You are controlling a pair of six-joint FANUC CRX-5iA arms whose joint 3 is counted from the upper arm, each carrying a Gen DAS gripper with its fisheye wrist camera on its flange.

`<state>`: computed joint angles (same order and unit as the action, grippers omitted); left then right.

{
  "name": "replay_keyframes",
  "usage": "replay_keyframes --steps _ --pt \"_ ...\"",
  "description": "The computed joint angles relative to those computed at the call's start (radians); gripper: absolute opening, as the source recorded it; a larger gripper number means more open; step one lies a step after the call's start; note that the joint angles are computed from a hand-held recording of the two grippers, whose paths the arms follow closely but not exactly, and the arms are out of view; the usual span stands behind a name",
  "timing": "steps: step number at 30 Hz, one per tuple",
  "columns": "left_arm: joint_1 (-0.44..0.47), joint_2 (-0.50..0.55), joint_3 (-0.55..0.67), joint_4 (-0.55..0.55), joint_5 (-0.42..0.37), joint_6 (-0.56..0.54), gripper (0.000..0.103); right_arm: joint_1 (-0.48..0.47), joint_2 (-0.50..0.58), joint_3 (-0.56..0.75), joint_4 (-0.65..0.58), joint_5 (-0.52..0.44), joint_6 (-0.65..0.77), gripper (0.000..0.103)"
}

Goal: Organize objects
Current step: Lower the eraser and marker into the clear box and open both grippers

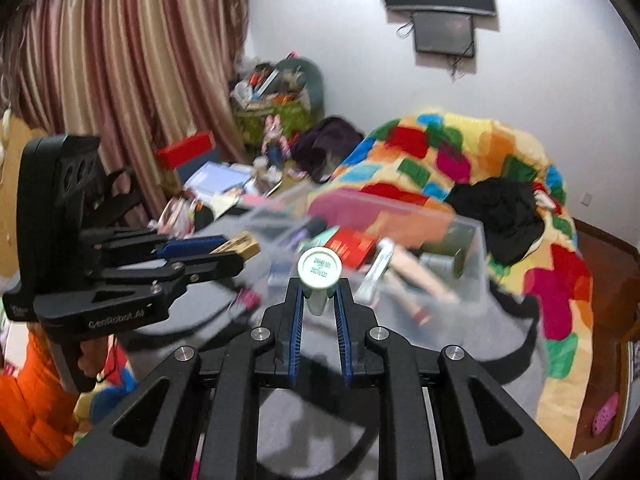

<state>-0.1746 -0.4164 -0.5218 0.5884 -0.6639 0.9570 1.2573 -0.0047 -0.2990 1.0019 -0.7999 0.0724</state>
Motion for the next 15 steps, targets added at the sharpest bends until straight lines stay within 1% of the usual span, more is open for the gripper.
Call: replay_keyframes --steps 3,6,7,9,10,13,15 --pt "-0.007 0.029 0.033 -0.025 0.025 0.024 0.023 -0.015 0.006 0.017 0.033 -0.036 -0.029 0.014" --pt "-0.007 0.075 0.082 -0.080 0.026 0.077 0.023 -0.024 0.050 0.068 0.031 -0.138 -0.022 0.014" --pt "-0.007 0.090 0.095 -0.095 0.025 0.089 0.023 -0.030 0.070 0.089 0.017 -0.168 -0.009 0.014" --pt "-0.009 0.131 0.140 -0.162 0.017 0.152 0.023 -0.045 0.115 0.135 -0.018 -0.228 0.022 0.014" --pt "-0.007 0.146 0.151 -0.171 0.014 0.161 0.023 -0.050 0.138 0.156 -0.030 -0.259 0.035 0.014" --pt "-0.011 0.194 0.193 -0.222 0.008 0.210 0.023 -0.065 0.194 0.202 -0.051 -0.313 0.063 0.014" --pt "-0.016 0.221 0.215 -0.255 -0.001 0.241 0.023 -0.071 0.225 0.232 -0.062 -0.321 0.093 0.014"
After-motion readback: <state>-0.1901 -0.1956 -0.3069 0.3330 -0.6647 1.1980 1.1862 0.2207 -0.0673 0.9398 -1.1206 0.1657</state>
